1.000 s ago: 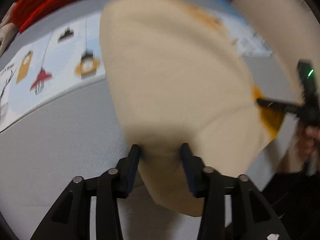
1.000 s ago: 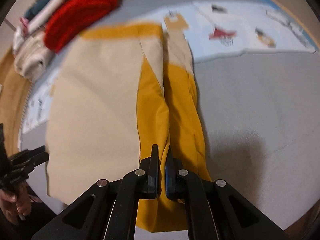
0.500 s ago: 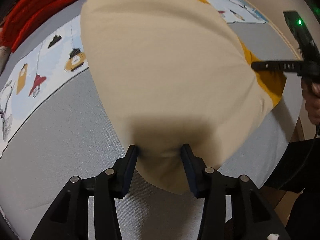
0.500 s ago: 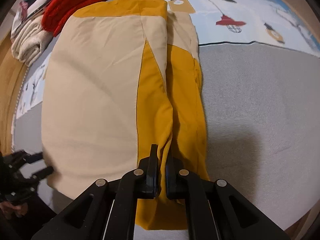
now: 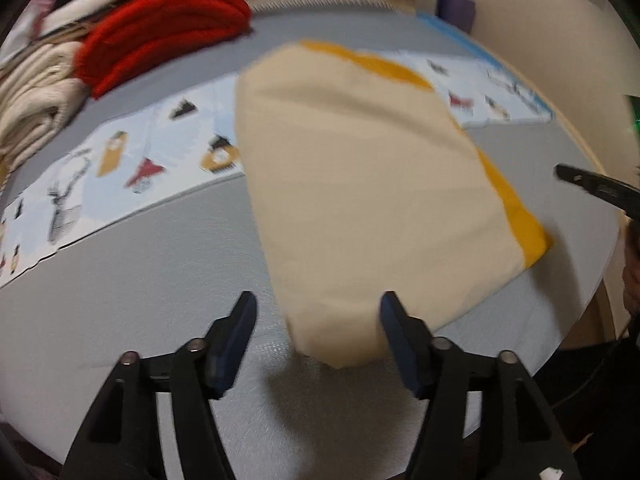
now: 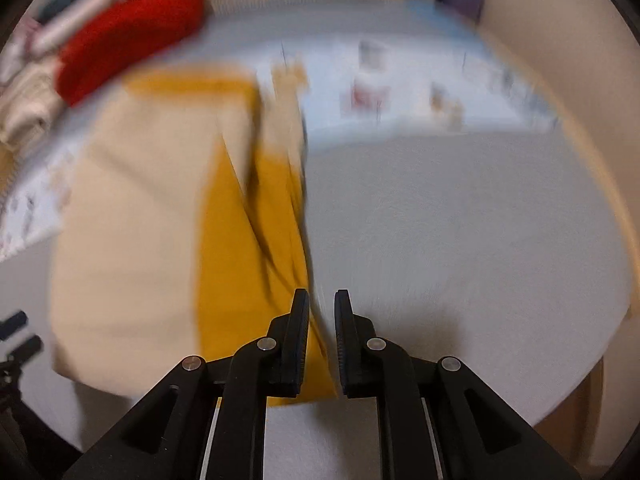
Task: Fold large clothes
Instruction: 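Release the folded jacket and pull both tools back from it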
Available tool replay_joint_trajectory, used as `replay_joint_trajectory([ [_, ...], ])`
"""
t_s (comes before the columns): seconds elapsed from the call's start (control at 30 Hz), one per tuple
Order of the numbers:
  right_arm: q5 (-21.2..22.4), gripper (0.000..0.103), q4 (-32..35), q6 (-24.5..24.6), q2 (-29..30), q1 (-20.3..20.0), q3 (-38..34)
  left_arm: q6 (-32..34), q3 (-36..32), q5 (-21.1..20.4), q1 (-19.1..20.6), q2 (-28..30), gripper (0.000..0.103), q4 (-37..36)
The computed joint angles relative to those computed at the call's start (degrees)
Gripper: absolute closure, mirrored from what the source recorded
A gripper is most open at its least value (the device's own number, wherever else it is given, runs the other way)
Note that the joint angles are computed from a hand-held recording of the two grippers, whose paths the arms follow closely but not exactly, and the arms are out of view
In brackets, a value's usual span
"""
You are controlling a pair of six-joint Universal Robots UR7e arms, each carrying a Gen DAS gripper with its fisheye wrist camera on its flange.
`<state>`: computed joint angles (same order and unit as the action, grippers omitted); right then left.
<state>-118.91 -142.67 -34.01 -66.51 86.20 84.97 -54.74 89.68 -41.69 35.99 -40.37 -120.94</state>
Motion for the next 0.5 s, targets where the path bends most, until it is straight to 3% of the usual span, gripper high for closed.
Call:
replay_joint_trajectory([
  [0.07,5.50,0.074,-8.85,-3.96,-4.87,1.13,5.73,-3.01,2.20,2.33,-1.72,-1.63,0.032,-0.81],
  [0.13,9.63,0.031,-12.63,-4.27,-9.01,1.87,10.37,-6.92,4.12,5.20,-3.95,-2.97,0.026,-0.12],
  [0.2,12.46,0.010,-16.79,-5.37,-12.88,2.45,15.37,-11.91,7.04,8.72,-6.73,-4.53,0.018,0.17],
  [0.27,14.48,0.007,-18.42,-6.92,-18.17,2.94,21.59,-15.54,9.24,10.03,-8.85,-5.66,0.015,0.09],
  [0.4,13.09,0.000,-16.36,-5.68,-25.14,4.73,28.28,-24.78,11.07,10.56,-12.49,-6.82,0.012,5.87],
  [0.5,12.25,0.000,-18.93,-6.66,-28.49,5.68,32.75,-32.66,11.33,9.91,-14.30,-7.45,0.009,10.63],
])
